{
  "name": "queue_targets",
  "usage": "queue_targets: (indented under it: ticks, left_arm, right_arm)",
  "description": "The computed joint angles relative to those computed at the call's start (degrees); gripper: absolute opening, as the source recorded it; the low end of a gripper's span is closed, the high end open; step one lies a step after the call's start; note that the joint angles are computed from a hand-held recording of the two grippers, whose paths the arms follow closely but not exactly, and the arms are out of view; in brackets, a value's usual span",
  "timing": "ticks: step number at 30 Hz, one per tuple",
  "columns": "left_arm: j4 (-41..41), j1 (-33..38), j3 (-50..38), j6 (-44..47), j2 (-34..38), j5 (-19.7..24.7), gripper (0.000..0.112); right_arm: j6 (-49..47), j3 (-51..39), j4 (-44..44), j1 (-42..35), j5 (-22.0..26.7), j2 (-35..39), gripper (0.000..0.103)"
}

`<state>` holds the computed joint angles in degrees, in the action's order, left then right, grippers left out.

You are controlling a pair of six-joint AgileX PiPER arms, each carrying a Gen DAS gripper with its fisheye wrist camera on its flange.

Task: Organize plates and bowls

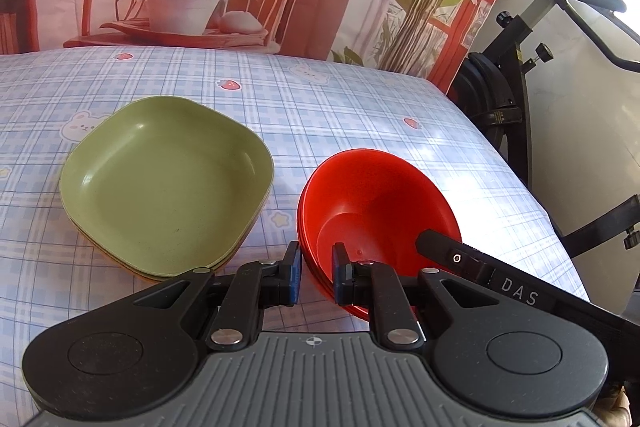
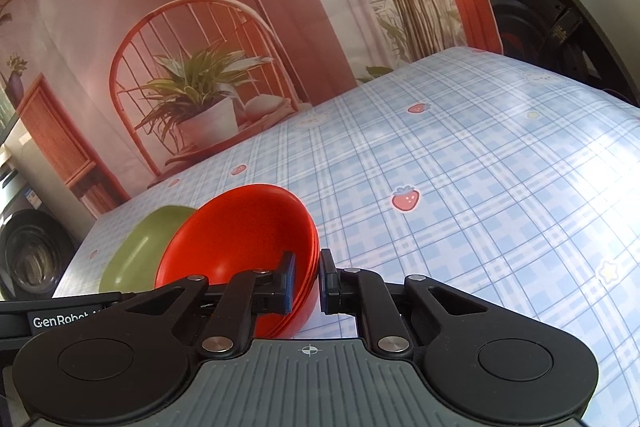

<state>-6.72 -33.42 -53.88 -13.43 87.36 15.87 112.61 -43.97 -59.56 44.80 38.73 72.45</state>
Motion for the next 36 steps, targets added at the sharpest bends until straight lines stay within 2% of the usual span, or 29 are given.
queue_targets:
  ticks: [10, 23, 26, 29, 32, 36]
  left_arm:
    - [-6.6, 1.6, 3.1, 5.8, -4.0, -1.2, 0.016]
    - [-23.2, 6.0, 6.4, 22.0, -7.8, -1.9, 0.016]
    - [-25.5, 7.3, 7.0, 24.1, -8.5, -1.8, 0.016]
    - [-32.4, 9.1, 7.9, 30.3, -9.1, -1.7, 0.016]
    - [-35.7, 10.8, 8.2, 33.2, -9.4, -1.4, 0.016]
    - [-43.4, 15.8, 6.9, 41.2, -8.6, 2.3, 0.016]
  right_arm:
    - [-2.9, -3.6, 1.6, 3.4, 4.4, 0.6, 0.011]
    - [-8.8, -10.4, 4.6, 5.1, 7.7, 4.9, 0.011]
    - [-10.9, -12.4, 5.7, 5.1, 7.9, 6.4, 0.011]
    - [-13.7, -14.7, 6.9, 4.7, 7.8, 8.1, 0.011]
    - [-17.4, -17.3, 8.6, 3.8, 7.1, 10.1, 0.011]
    - [-23.4, -21.7, 11.5, 1.6, 5.3, 13.6, 0.011]
